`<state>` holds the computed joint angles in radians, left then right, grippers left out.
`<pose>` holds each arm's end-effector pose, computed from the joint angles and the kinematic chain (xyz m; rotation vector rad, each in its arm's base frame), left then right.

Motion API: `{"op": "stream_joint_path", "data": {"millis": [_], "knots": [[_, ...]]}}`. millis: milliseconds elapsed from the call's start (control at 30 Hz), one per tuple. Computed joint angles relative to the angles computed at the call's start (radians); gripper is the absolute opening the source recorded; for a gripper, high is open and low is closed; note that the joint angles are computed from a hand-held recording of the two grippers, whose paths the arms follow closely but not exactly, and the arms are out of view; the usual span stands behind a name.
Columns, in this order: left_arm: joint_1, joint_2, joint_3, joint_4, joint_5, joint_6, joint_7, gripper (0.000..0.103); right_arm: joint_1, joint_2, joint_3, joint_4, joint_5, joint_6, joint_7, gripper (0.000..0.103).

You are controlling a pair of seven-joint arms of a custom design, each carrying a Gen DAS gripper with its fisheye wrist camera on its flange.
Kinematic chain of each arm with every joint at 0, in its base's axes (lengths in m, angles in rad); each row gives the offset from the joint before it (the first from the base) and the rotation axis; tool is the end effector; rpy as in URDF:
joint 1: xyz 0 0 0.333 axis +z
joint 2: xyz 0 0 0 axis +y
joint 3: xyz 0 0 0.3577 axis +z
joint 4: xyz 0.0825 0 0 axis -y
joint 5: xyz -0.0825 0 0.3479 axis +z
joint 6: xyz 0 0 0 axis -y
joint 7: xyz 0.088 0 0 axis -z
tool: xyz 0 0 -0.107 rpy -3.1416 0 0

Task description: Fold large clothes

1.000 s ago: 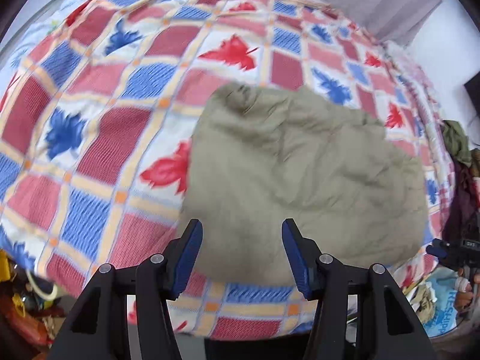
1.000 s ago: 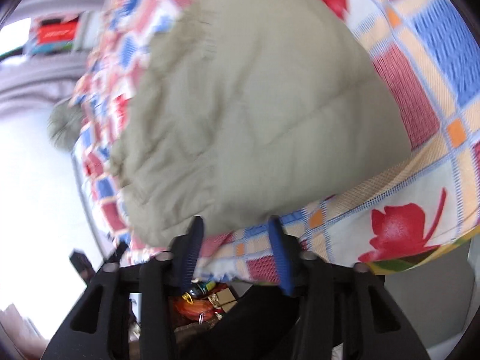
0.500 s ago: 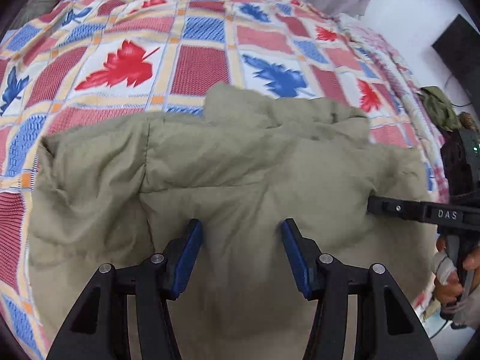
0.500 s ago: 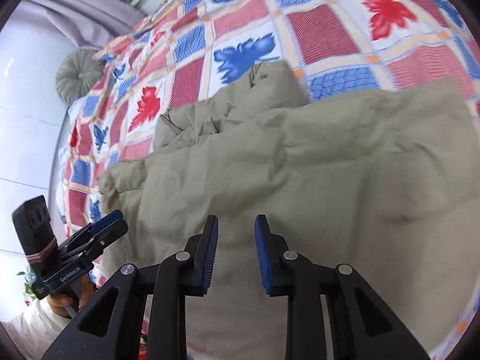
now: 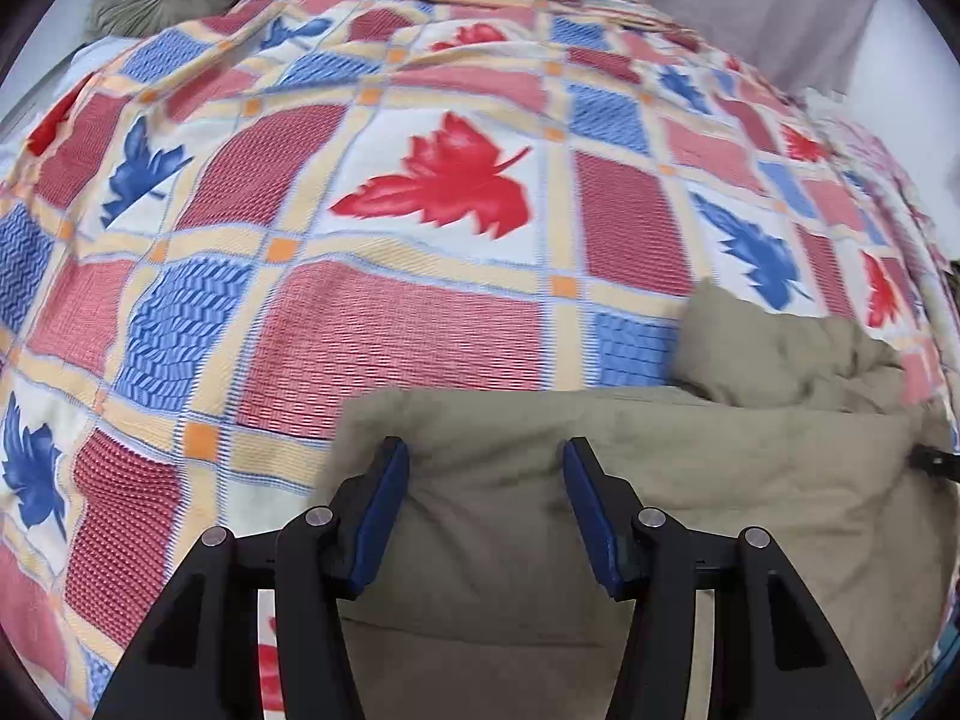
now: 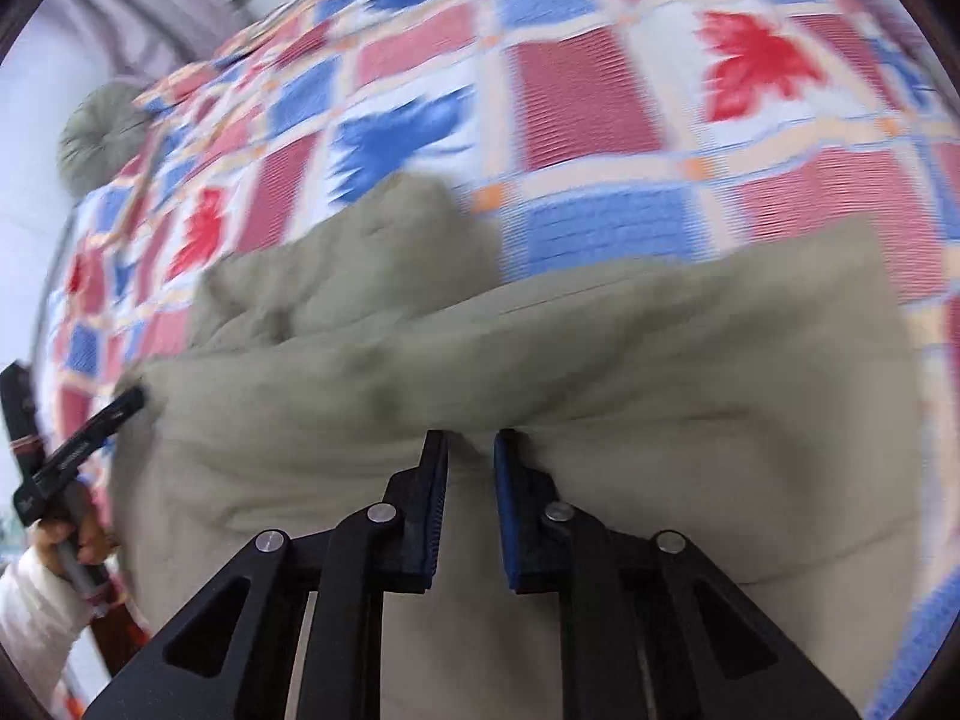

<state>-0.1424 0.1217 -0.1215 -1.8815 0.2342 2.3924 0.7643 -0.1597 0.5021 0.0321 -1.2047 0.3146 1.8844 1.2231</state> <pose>0.5785 -0.1505 0.5422 -2.3680 1.5594 -0.4794 0.7028 -0.0732 0.5558 -2.0978 1.8160 0.0240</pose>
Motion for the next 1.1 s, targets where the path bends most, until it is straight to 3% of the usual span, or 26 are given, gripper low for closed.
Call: {"op": "stream_joint_path", "data": {"millis": [133, 233, 433, 733, 1100], "knots": [[0.008, 0.028, 0.008, -0.025, -0.026, 0.032, -0.013, 0.057, -0.019, 0.036, -0.038, 0.035, -0.051, 0.039, 0.056, 0.016], [-0.006, 0.059, 0.019, -0.015, 0.013, 0.039, -0.049, 0.057, -0.044, 0.082, -0.022, 0.062, -0.023, 0.025, 0.097, 0.015], [-0.017, 0.091, 0.037, 0.000, 0.034, 0.049, -0.072, 0.057, -0.042, 0.134, -0.004, 0.066, -0.030, 0.104, 0.105, 0.015], [-0.023, 0.069, 0.040, 0.063, 0.042, -0.099, -0.108, 0.057, -0.028, 0.137, -0.024, 0.130, -0.094, 0.055, 0.192, 0.018], [-0.001, -0.111, -0.025, -0.035, 0.035, -0.183, -0.125, 0.057, -0.028, -0.032, -0.036, -0.056, -0.117, 0.100, 0.207, 0.024]]}}
